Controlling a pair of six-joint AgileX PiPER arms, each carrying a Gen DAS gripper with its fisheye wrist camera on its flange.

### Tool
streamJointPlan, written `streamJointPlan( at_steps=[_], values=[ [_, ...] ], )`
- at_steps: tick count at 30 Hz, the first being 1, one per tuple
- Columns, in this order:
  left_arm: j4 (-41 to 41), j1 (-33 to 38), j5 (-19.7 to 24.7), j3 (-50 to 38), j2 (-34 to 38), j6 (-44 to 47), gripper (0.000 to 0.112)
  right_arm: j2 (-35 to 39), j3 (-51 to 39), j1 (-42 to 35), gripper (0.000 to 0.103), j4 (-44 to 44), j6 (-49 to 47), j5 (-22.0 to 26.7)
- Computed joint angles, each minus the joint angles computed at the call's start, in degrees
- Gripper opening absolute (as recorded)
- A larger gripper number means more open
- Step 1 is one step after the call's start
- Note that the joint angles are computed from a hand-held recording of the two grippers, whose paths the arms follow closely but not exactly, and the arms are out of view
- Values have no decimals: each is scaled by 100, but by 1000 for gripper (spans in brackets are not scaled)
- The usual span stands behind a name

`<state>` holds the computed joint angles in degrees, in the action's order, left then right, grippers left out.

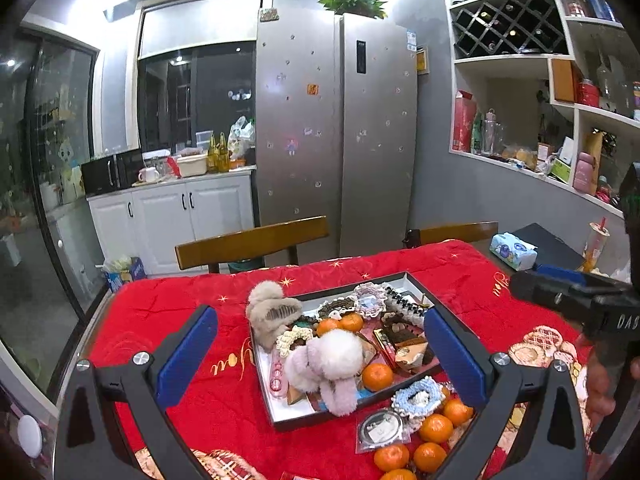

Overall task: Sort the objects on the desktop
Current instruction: 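Withdraw both tools from the tray back toward the loose mandarins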

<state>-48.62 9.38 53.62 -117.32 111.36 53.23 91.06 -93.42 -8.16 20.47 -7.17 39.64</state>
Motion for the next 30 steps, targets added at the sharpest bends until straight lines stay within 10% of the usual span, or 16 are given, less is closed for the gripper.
streamJointPlan(
  at_steps=[13,30],
  values=[
    [-1069,554,171,2270,-1144,1359,103,-1669,2047,720,103,-1626,1195,-1212],
    [-1615,318,-210,4152,-1343,2842,103,-1914,3635,506,103,-627,671,-1909]
  ],
)
